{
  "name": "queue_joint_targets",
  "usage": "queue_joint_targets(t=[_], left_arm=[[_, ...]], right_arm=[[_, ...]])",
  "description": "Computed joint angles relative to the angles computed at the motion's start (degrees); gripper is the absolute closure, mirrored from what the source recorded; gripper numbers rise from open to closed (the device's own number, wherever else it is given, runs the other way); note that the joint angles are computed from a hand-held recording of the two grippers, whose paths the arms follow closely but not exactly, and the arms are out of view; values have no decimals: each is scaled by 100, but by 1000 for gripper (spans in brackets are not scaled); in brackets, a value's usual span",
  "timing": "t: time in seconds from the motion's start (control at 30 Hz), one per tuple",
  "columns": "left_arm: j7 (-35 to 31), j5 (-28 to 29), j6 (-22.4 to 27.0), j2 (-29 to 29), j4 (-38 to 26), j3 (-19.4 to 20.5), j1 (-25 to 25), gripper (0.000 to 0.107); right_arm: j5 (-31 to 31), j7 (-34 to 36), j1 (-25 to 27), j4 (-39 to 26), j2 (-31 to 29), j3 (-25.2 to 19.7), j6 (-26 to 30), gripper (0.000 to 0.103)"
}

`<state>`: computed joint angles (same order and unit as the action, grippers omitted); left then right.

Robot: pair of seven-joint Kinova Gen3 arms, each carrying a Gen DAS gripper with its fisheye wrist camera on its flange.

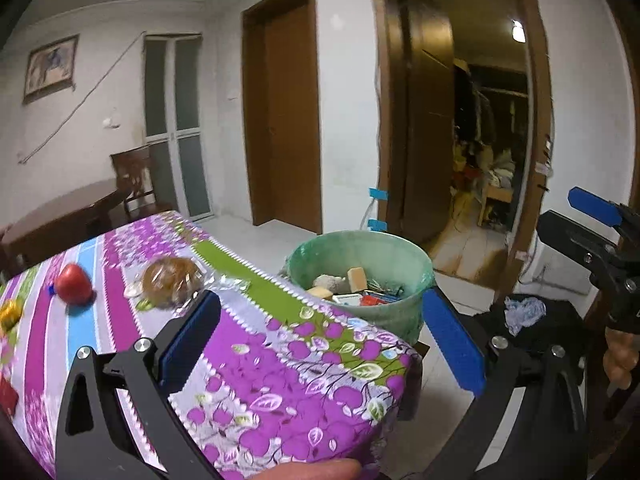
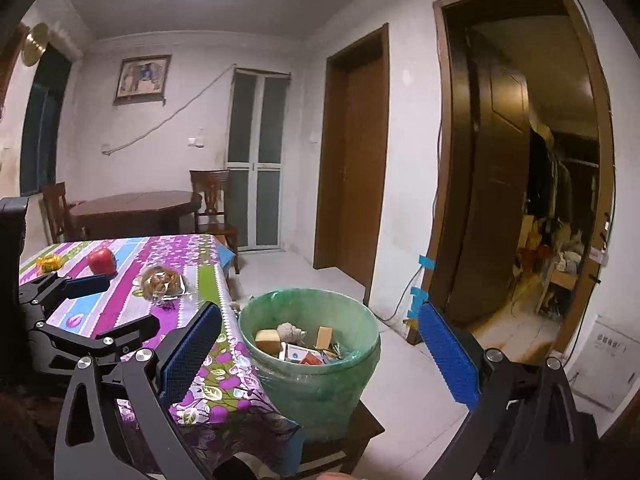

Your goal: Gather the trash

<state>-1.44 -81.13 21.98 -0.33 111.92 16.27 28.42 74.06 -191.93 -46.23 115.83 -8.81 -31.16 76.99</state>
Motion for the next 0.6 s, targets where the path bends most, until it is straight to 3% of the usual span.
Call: queue_joint_targets(t=[0.2,0.43,0.6], left_arm=[[167,-338,404,37,170,149,171,10],[76,-324,318,104,162,64,257,10],[-288,3,225,150,113,13,265,10]], right_arm=[[-123,8,67,30,30,143,-118,5],[-89,255,161,65,58,202,-334,5],[-79,260,180,95,43,218,-387,5]])
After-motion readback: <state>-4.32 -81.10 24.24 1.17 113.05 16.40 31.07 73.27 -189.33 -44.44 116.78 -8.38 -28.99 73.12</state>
